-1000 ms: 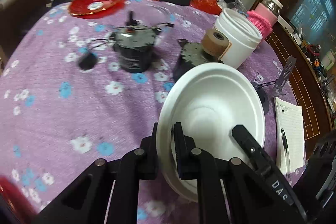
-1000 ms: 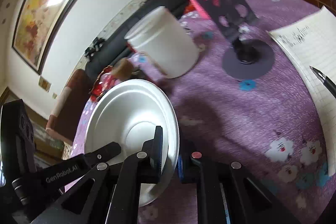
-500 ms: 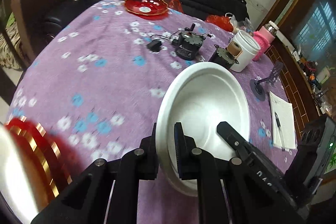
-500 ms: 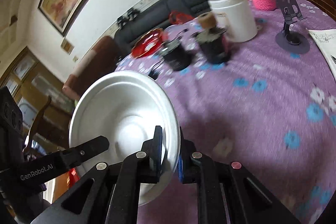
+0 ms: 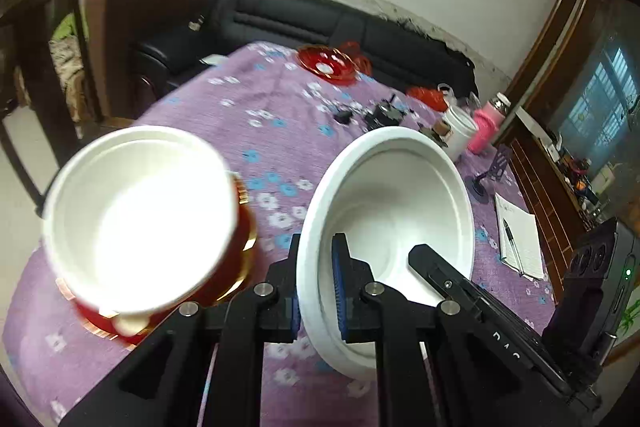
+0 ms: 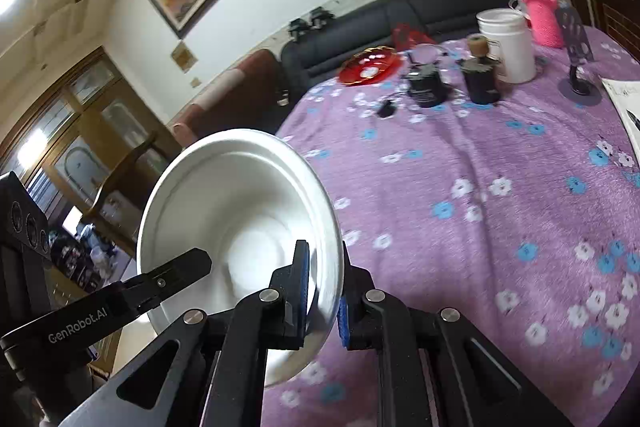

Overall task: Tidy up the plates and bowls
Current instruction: 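Carry the small white bowl with the right tool toward the stack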

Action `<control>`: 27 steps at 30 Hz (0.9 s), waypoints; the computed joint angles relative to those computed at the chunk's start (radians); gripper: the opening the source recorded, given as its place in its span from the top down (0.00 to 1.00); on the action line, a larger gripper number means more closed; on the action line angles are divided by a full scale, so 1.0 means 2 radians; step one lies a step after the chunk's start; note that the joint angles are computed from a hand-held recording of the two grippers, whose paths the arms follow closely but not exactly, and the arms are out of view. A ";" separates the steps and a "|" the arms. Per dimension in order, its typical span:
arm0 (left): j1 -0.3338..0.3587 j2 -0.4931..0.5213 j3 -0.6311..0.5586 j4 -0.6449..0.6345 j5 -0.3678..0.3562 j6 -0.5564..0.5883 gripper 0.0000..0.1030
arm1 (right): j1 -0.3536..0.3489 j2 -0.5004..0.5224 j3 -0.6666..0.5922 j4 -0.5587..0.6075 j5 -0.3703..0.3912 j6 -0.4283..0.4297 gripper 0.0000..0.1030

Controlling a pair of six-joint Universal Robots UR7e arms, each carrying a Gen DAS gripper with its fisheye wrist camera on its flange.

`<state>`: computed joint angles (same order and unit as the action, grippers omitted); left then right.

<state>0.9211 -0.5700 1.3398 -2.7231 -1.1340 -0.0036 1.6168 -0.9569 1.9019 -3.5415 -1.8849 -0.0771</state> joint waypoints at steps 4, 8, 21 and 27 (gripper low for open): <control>-0.004 -0.030 0.054 -0.049 0.020 0.008 0.88 | 0.013 0.007 0.015 -0.014 0.004 0.001 0.87; -0.004 -0.054 0.093 -0.071 0.029 0.002 0.88 | 0.022 0.014 0.028 -0.028 0.003 -0.004 0.87; -0.019 -0.060 0.150 -0.158 0.109 0.052 0.88 | 0.037 0.034 0.045 -0.063 -0.010 -0.007 0.86; -0.014 -0.064 0.152 -0.156 0.106 0.051 0.88 | 0.037 0.039 0.034 -0.051 -0.012 -0.009 0.86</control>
